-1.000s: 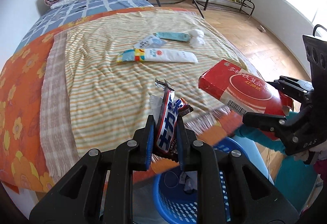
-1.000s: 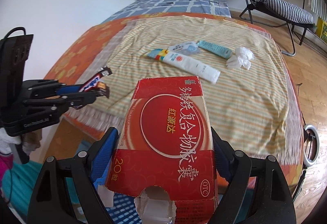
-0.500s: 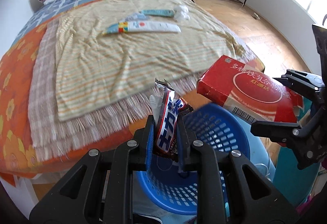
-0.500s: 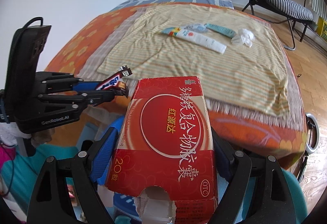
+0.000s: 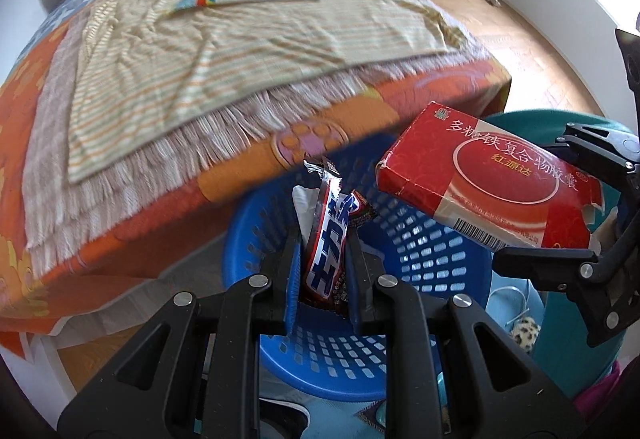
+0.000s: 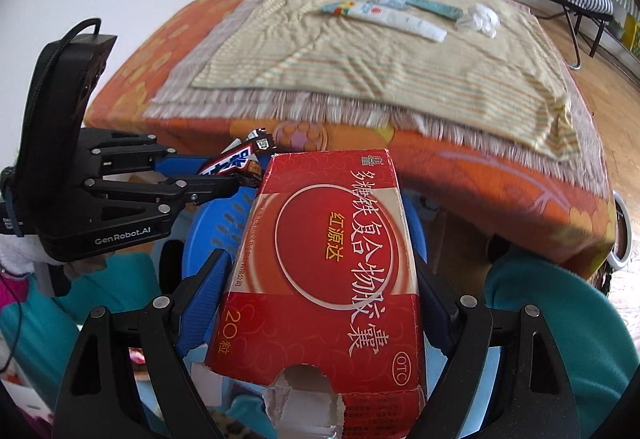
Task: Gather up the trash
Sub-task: 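Carry the red box and snack bar over the blue basket with both grippers, then open the left gripper over the basket while the right gripper releases the red box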
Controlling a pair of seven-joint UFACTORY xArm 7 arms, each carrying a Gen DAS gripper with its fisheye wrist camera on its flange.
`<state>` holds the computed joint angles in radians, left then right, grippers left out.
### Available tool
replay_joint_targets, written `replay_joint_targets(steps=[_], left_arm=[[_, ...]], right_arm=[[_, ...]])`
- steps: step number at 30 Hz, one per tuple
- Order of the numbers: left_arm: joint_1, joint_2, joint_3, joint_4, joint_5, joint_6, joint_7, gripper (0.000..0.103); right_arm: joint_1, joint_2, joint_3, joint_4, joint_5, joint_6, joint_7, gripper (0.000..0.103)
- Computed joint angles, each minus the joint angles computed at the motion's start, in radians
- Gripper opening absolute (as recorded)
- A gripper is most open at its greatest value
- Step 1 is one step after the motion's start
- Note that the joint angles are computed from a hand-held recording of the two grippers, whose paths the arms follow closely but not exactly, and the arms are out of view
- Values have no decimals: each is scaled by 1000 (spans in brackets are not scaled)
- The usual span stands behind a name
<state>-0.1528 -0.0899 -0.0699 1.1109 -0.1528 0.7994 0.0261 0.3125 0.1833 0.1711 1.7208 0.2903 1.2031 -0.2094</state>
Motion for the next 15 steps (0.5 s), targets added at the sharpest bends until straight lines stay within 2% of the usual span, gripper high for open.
replay_joint_targets(steps=[8, 15], left_arm=[[-11, 16, -9, -16, 13, 17, -12, 19], [-14, 30, -11, -19, 24, 22, -31, 19]], right_arm=[[2, -23, -1, -62, -3, 2, 4, 85], [3, -14, -3, -62, -16, 8, 10, 85]])
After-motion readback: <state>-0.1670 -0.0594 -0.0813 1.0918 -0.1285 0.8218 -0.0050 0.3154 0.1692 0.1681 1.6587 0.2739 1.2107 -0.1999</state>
